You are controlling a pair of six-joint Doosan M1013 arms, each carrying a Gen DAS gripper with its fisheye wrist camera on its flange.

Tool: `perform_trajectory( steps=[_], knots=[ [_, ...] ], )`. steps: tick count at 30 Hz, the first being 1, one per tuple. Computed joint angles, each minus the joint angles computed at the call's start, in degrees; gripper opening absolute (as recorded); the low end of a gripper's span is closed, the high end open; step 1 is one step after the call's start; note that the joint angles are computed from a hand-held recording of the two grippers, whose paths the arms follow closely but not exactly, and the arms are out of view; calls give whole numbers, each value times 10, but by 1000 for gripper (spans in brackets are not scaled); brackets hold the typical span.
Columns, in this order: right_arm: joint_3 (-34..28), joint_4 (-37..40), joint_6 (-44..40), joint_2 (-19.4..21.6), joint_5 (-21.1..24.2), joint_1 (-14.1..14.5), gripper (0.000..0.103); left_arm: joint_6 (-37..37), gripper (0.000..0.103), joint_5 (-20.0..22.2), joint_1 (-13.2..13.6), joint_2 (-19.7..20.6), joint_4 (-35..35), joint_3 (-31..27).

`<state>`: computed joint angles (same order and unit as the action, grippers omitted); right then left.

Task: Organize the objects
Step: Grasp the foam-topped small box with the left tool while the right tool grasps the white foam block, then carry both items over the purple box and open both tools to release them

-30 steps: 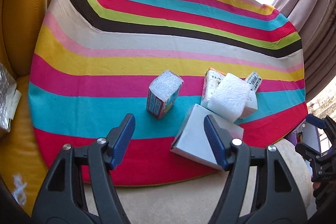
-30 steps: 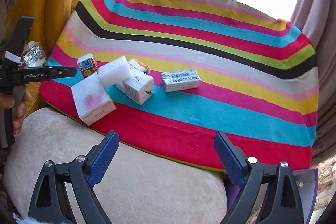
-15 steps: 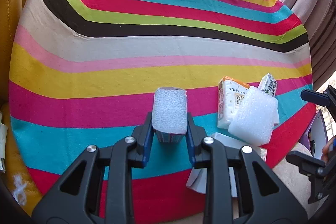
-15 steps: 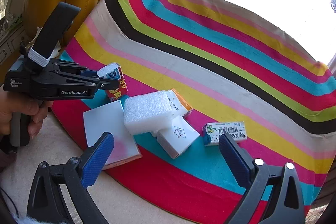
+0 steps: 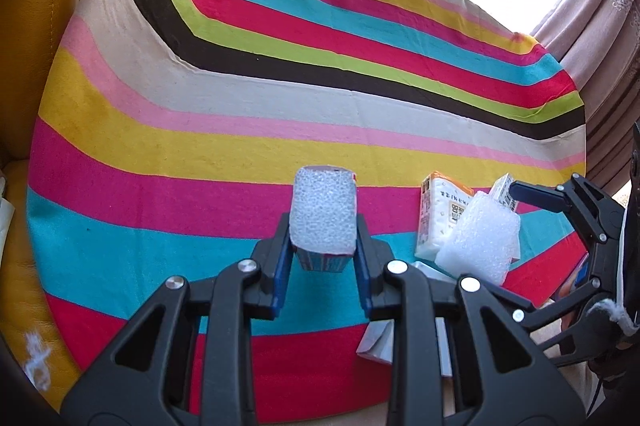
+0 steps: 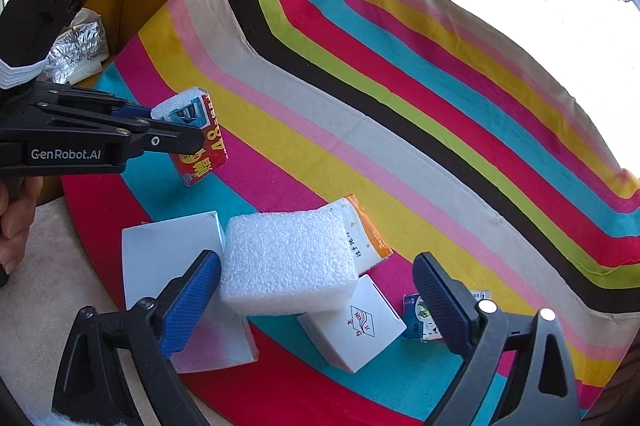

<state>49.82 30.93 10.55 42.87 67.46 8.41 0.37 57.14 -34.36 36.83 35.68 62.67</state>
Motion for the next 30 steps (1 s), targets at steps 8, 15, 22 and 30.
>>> perform_trajectory(
  steps=[8, 15, 22, 30],
  knots=[
    [0, 27, 17, 0, 4, -11, 60, -41, 32, -2, -9, -4, 27, 1],
    [8, 55, 61, -11, -4, -39, 60, -92, 32, 5, -29, -4, 73, -9],
    [45, 61, 76, -35, -26, -64, 60, -130, 32, -5, -50, 8, 113, -29],
    [87, 57, 93, -60, -49, -92, 60, -124, 32, -35, -69, 35, 116, -75]
  ],
)
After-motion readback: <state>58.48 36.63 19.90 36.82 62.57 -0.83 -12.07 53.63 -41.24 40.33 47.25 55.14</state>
